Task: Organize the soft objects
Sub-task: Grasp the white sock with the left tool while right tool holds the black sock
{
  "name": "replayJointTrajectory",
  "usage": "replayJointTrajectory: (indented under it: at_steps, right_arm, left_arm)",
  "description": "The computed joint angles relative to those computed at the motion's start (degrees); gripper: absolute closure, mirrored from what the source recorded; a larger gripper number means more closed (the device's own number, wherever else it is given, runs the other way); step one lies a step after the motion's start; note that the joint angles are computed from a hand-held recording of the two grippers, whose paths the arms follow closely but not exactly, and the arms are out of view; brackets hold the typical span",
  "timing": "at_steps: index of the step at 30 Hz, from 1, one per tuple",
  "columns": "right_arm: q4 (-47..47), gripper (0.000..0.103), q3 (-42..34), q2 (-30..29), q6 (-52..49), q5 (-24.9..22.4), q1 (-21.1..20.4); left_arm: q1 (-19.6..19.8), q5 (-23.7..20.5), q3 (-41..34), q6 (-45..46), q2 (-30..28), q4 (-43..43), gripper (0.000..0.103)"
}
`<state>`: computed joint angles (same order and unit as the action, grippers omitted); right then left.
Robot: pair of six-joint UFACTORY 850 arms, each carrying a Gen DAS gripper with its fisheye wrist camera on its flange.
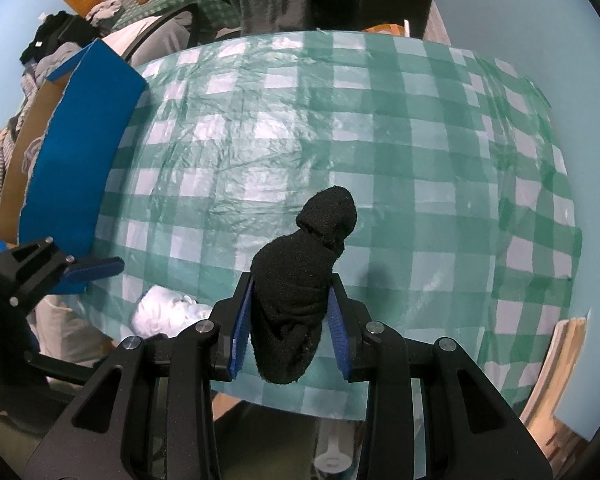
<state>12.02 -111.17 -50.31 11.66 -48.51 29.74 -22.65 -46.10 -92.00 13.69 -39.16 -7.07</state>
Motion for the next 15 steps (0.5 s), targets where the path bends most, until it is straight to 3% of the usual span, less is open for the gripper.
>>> replayJointTrajectory:
  at_steps: [2,15]
  right_arm:
    - [-0.08,0.069,0.92,0.51,0.27,0.36,-0.09]
    - [-0.1,0.069,3.41,1.77,0.75,1.15,-0.55]
  left_arm:
    - [-0.24,0.28,0.15,0.33,-0.34,0.0,0.027]
    - [-1.3,-0.63,-1.39,-0.79,-4.02,0.78,0.024]
